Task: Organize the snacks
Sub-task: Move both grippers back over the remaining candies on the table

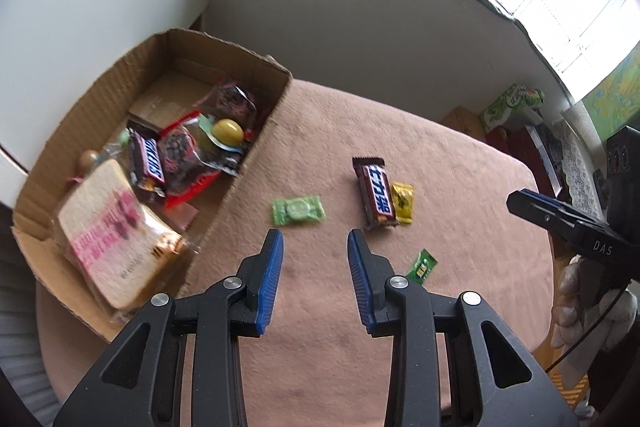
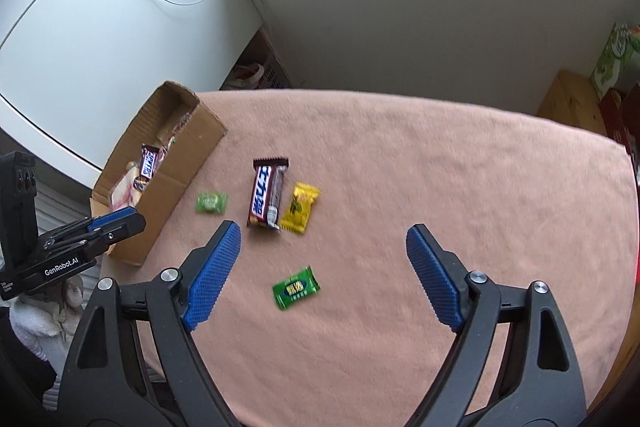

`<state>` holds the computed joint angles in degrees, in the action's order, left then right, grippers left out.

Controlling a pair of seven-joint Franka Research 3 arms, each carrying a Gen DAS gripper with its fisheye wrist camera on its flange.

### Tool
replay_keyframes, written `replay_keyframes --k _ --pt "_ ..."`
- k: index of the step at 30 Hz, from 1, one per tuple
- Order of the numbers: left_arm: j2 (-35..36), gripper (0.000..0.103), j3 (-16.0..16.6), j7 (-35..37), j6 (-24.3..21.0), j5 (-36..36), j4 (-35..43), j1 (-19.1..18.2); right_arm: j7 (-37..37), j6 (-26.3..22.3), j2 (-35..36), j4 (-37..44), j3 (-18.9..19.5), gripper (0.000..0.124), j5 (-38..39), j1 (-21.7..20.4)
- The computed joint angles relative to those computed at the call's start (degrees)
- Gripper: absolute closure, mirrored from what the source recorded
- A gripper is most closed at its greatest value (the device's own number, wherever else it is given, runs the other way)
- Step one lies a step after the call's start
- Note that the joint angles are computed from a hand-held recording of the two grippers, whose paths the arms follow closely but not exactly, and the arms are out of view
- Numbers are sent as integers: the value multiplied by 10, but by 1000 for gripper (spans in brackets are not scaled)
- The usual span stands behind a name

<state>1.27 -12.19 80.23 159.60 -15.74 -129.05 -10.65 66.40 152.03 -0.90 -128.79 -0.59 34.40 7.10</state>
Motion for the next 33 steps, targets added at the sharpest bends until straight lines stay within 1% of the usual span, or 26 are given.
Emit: replay_keyframes --k 5,8,13,17,23,25,28,32,33 --pt "7 71 -7 17 -5 -25 0 -5 -1 -8 0 -27 5 37 -4 7" --pt "17 71 -9 12 -9 -7 5 -7 3 -7 5 -39 10 37 -13 13" --pt "43 71 -15 19 -20 -5 24 -1 3 4 11 -52 15 38 -14 21" --pt "74 71 -24 36 -25 -13 54 10 -7 8 12 -56 15 39 4 23" --pt "135 71 -30 33 -38 37 128 21 -13 -2 12 -54 11 39 25 19" --pt "160 71 -34 39 -58 47 160 27 -15 -4 12 -53 10 39 27 17" --pt "189 71 -33 24 -80 70 193 27 -17 -8 10 -54 9 39 29 15" --pt "213 71 -41 23 -106 72 218 38 -15 -11 10 -57 7 39 28 12" --pt "218 70 -43 26 -113 71 223 41 -14 -12 11 -57 7 39 27 12"
